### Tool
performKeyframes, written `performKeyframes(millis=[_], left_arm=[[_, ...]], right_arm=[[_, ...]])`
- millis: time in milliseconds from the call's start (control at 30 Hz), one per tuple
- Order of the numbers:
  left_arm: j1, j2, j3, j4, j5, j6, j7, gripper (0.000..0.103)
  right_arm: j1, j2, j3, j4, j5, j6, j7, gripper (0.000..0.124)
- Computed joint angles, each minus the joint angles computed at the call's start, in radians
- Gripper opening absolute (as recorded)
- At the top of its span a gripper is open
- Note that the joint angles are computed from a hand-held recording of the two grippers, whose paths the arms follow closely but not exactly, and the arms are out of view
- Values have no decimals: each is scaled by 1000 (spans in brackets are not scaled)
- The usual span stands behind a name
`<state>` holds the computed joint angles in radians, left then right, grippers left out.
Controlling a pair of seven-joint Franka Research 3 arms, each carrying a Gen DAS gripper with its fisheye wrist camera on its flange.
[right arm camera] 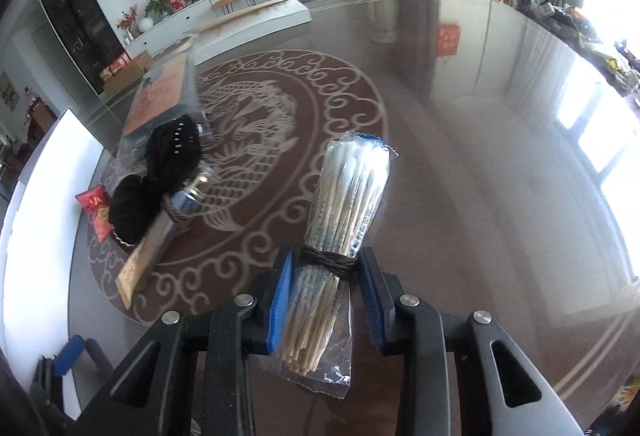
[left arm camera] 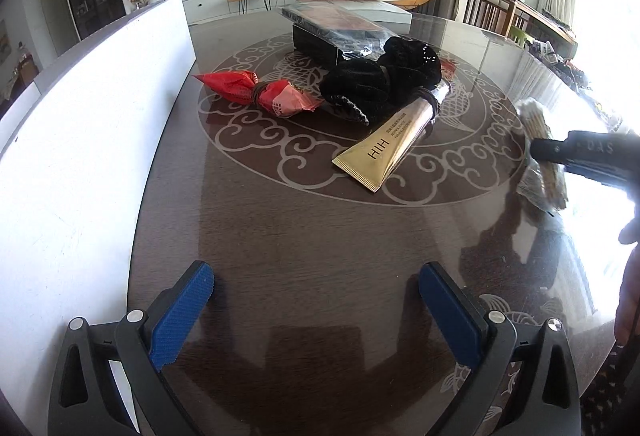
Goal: Organize objects
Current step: 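Grasp the bagged bundle of wooden sticks with the right gripper, then lower the left gripper onto the red wrapped candy packet and close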
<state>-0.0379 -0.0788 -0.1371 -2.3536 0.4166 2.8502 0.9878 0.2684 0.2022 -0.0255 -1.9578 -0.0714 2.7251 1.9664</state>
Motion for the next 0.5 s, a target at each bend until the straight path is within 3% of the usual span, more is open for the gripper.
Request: performKeyframes(millis=[133, 233, 367, 433, 500], left_arm=[[0, 0, 0, 0, 0, 0, 0, 103], [0, 0, -1, 0, 1, 0, -1, 103], [0, 0, -1, 0, 1, 0, -1, 103], [-2, 1, 1, 2, -10, -2, 8, 103], [-12, 16, 3, 39, -65, -61, 44, 103]], right_arm=[[8, -68, -39, -109, -133, 67, 93, 37], [5, -89, -46, -156, -238, 109, 187, 57], [-21, -104, -26, -183, -225, 155, 183, 64], [-20, -114, -33, -197, -269, 167, 236, 78], [-33, -118, -23, -207, -245, 171, 232, 79]])
